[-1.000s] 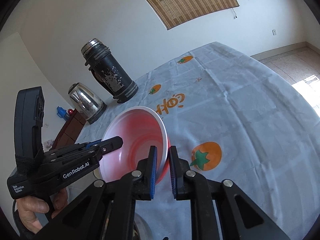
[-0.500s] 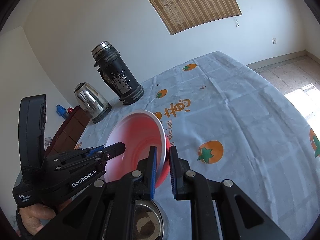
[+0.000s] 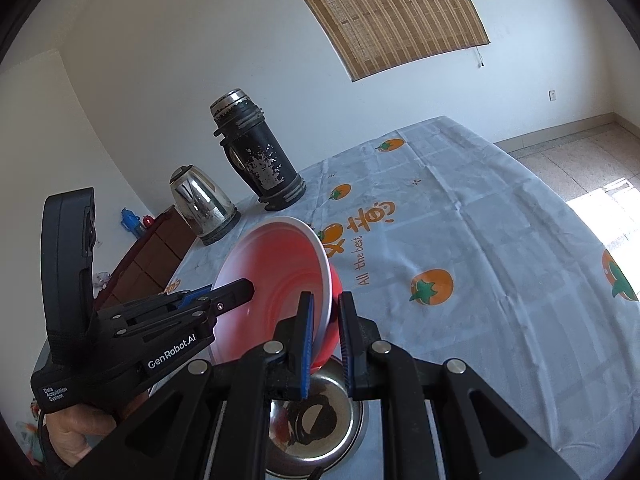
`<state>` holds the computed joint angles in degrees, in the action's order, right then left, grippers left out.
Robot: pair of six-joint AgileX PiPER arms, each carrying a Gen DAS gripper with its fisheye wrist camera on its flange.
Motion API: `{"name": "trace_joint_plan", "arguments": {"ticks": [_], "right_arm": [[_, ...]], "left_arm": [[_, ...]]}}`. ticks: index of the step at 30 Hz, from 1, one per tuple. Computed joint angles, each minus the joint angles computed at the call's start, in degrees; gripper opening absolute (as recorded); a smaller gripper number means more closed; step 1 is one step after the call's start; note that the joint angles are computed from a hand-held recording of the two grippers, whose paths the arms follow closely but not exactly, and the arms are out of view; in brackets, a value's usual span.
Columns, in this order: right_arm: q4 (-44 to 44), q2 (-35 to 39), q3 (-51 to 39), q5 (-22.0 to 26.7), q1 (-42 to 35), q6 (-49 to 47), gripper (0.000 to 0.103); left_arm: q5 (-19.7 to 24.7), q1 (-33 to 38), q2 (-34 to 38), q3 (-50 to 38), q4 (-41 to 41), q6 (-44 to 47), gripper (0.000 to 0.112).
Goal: Organize plates and bowls
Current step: 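Carry the red bowl with both grippers over the steel bowl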
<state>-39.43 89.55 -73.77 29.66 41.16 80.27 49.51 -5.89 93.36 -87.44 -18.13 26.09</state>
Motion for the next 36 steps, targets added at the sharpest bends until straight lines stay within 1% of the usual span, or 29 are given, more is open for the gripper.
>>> {"name": "trace_joint_plan", "arguments": {"ticks": [3, 6, 8, 11, 15, 19, 21, 24, 28, 33, 36], "right_arm": [[-2.51, -1.76, 0.55, 2.33, 2.93, 2.99, 0.014], [-4.12, -2.69, 0.34, 6.35, 6.63, 4.9, 0.014], [-5.12, -3.04, 0.83, 7.76, 8.49, 6.7, 0.014], [-6.88, -3.94, 2.91, 8.43, 11.01, 10.18, 0.014], [-8.44, -4.94, 6.16, 7.43, 12.57, 14.94, 0.014], [-9.86, -5.09, 8.95, 5.75, 13.17, 19.05, 0.014], [-10.29, -4.79, 10.08, 4.42, 12.78, 20.6, 0.014], [-9.37, -3.84, 11.47, 1.04, 10.88, 21.07, 0.014], [-7.91, -2.07, 11.72, -1.62, 9.03, 19.94, 0.014], [-2.75, -0.18, 11.63, -4.66, 6.37, 14.87, 0.014], [-0.85, 0.93, 11.38, -5.69, 5.5, 13.04, 0.014]], "left_arm": [[-0.17, 1.37, -3.45, 3.29, -1.97, 2.43, 0.008], [-0.49, 2.03, -6.14, 6.4, -2.31, 3.68, 0.008], [-0.86, 2.56, -7.9, 8.85, -2.76, 4.71, 0.009], [-1.01, 3.37, -9.6, 11.68, -3.61, 6.11, 0.009], [-2.16, 3.39, -11.17, 15.42, -3.54, 6.9, 0.009], [-3.31, 3.15, -11.07, 17.93, -3.15, 6.82, 0.009], [-4.27, 2.61, -10.67, 18.76, -2.09, 5.93, 0.009], [-5.06, 2.05, -9.24, 19.05, -0.55, 4.26, 0.009], [-5.26, 1.36, -6.49, 17.94, 1.67, 1.97, 0.01], [-5.89, 0.16, -4.47, 17.24, 4.6, -0.17, 0.01], [-5.95, -0.07, -3.47, 17.08, 5.21, -0.83, 0.01]]}}
